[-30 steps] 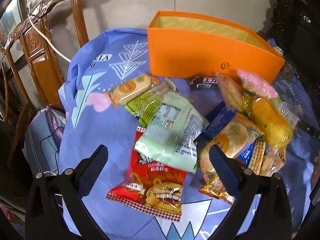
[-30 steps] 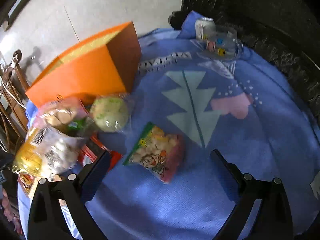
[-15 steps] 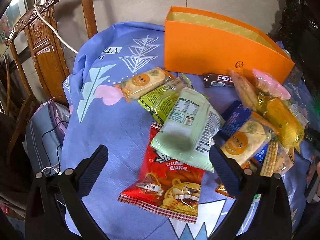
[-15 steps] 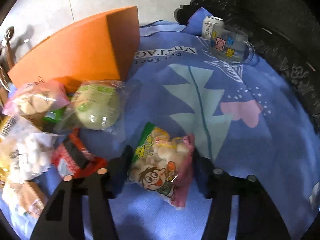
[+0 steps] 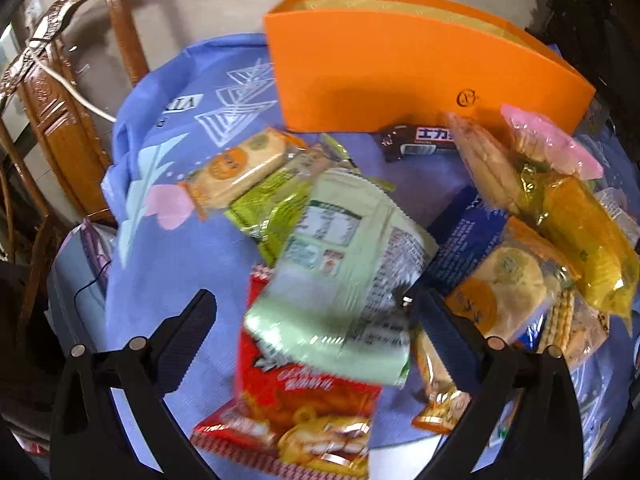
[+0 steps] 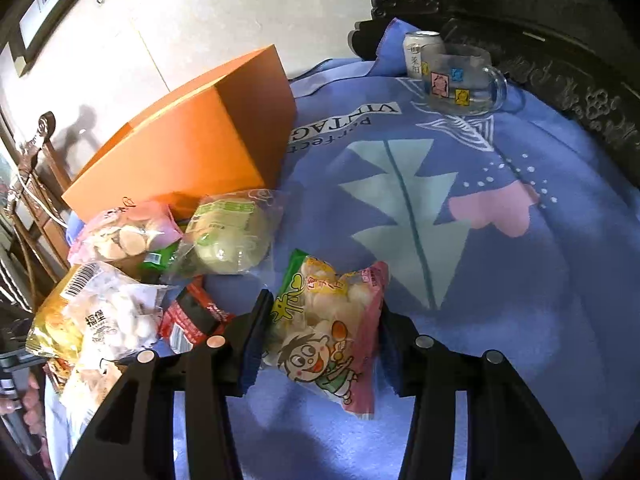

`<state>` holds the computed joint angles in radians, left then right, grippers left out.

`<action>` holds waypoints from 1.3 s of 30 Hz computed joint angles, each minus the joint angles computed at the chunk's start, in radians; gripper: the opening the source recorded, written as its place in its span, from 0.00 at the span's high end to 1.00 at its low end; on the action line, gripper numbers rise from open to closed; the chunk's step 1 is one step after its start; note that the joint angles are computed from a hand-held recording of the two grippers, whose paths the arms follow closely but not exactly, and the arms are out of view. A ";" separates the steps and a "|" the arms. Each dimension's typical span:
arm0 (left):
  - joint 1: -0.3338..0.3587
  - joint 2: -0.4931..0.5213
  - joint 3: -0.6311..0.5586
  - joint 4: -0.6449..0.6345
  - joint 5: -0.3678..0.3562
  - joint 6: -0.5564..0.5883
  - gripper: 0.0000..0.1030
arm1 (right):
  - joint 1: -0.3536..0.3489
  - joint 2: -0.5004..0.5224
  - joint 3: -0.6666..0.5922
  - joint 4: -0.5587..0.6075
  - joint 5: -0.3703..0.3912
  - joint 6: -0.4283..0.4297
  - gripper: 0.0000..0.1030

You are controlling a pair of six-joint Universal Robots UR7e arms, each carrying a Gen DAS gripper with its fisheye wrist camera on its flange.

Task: Organize snacks
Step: 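Grasp the cartoon-printed bag with the right gripper while the left grasps the green wafer pack, then carry both packs over the orange box and open both grippers inside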

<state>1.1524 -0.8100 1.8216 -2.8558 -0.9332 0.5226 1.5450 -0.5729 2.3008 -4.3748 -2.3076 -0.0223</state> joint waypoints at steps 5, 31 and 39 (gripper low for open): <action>0.017 0.039 -0.069 0.083 -0.017 -0.065 0.04 | -0.009 -0.001 0.008 0.001 0.034 0.006 0.52; 0.006 -0.164 0.038 0.085 -0.164 -0.063 0.86 | 0.108 0.002 -0.016 0.001 0.041 -0.056 0.52; -0.053 -0.179 0.030 0.101 -0.191 -0.064 0.86 | 0.215 -0.072 -0.058 0.070 0.000 -0.114 0.52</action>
